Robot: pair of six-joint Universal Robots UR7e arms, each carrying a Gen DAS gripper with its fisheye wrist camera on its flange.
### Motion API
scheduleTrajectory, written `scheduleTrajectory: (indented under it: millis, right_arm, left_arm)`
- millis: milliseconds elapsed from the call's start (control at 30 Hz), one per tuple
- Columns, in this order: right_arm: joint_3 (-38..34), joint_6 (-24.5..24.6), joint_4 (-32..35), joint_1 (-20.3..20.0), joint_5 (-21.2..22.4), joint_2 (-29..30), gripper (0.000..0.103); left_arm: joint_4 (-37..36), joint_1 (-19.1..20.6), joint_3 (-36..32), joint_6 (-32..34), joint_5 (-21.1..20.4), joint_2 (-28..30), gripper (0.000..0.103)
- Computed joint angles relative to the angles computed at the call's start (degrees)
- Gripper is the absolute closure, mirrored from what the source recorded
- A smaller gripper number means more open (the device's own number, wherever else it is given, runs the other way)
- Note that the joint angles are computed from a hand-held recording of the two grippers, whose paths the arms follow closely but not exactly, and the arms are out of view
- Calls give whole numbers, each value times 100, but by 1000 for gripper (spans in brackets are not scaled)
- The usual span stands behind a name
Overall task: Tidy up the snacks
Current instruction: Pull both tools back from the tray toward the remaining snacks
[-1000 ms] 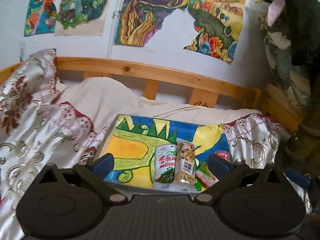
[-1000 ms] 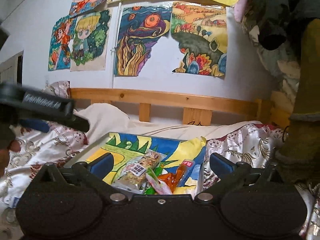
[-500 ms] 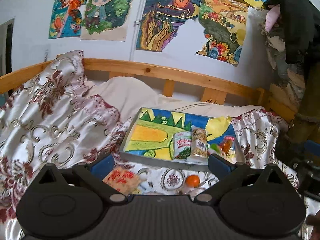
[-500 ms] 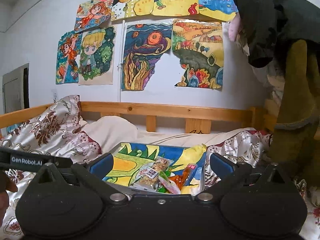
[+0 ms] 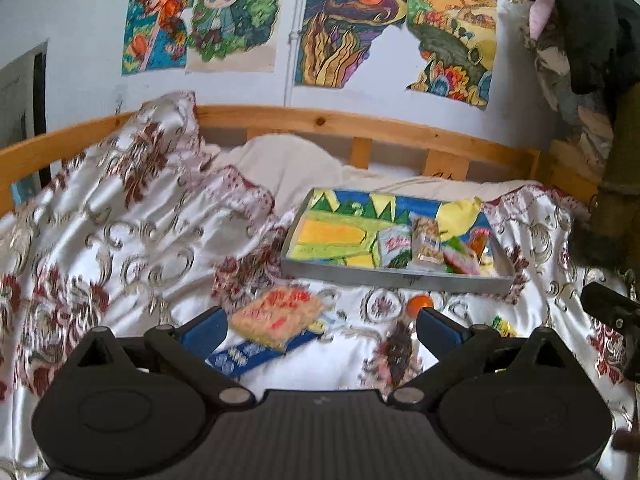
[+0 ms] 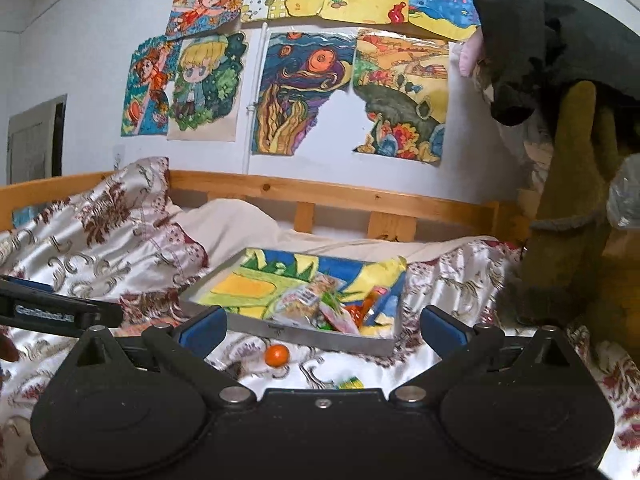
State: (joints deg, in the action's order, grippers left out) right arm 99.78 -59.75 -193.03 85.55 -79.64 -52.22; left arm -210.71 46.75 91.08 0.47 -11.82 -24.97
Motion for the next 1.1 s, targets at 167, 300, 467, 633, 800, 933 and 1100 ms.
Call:
scheduleTrajectory:
  millis: [167, 300, 467, 633, 800, 933, 1100]
  right_arm:
    - [99, 6, -48, -71, -269, 21, 1]
    - [140, -41, 13, -105, -447, 53, 1]
    - [102, -38, 143, -118, -634, 122, 1]
    - [20, 36, 329, -130, -766, 179, 1]
    - [-65, 108, 429, -139, -907, 259, 1]
    - [-112, 130, 459, -136, -1008, 310, 1]
    - [-219, 244, 549, -135, -1098, 390, 1]
  left_arm:
    - [1465, 78, 564, -1656, -101, -326, 1]
    - [2154, 121, 714, -2309, -160, -416, 1]
    - [2440, 134, 707, -2449, -160, -406, 1]
    - [2788, 178, 671, -2704, -207, -429, 1]
    - [2977, 214, 663, -2815, -237, -436, 1]
    - [3153, 229, 624, -2866, -122, -425, 1]
    - [3129, 262, 533, -2686, -83, -371, 1]
